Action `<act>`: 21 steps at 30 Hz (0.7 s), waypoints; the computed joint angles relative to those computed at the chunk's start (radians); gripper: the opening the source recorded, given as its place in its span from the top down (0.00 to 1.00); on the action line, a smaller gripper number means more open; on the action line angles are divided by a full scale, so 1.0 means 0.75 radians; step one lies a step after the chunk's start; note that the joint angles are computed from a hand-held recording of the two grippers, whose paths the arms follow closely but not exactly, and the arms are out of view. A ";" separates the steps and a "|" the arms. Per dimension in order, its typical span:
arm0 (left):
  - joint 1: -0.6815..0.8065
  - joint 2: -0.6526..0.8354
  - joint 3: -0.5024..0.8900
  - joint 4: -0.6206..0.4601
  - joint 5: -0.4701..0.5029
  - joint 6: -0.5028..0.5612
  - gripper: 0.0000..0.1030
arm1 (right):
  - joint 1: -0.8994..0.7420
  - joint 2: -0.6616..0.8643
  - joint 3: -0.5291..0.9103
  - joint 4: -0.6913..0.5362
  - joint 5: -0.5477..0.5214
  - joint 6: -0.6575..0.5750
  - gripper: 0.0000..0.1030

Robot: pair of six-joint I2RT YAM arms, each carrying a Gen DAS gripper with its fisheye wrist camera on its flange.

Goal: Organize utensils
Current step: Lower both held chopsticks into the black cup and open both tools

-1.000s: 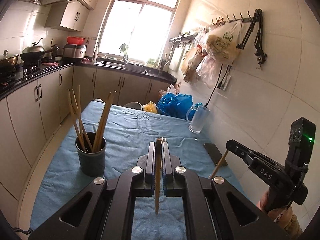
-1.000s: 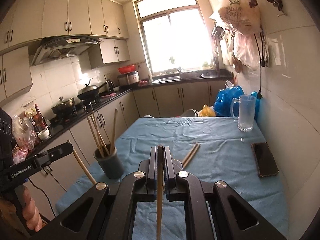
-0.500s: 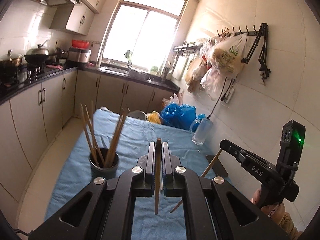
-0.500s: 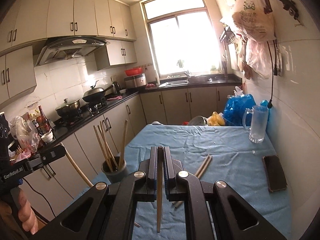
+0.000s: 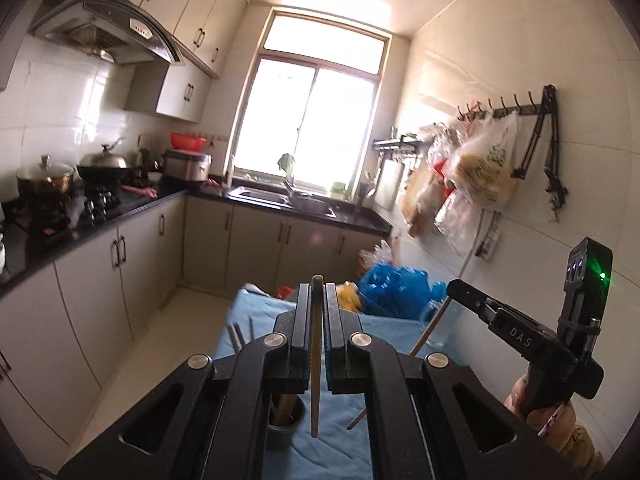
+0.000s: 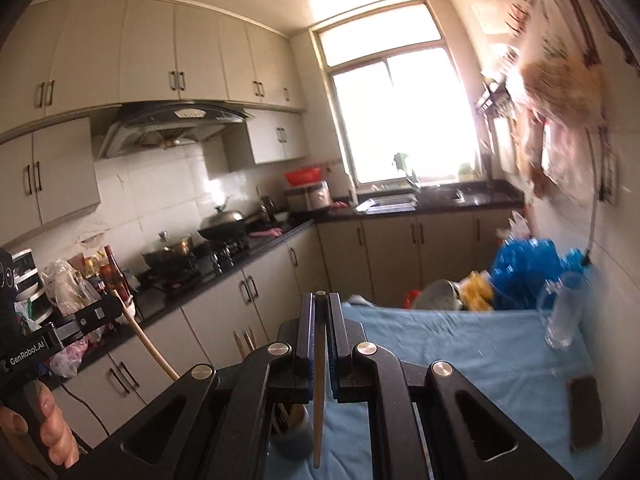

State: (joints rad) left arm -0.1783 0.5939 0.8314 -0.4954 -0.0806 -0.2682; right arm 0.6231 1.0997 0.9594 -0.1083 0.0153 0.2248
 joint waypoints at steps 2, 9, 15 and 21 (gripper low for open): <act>0.091 0.066 0.041 0.031 0.061 0.032 0.96 | 0.043 0.096 0.074 0.045 0.007 0.007 0.95; 0.235 0.315 0.043 0.185 0.157 0.081 0.96 | 0.150 0.377 0.210 0.189 0.083 -0.007 0.95; 0.321 0.582 -0.031 0.336 0.271 0.049 0.96 | 0.140 0.564 0.230 0.242 0.048 0.030 0.94; 0.315 0.664 -0.097 0.406 0.281 0.022 0.96 | 0.106 0.662 0.219 0.237 0.001 0.056 0.94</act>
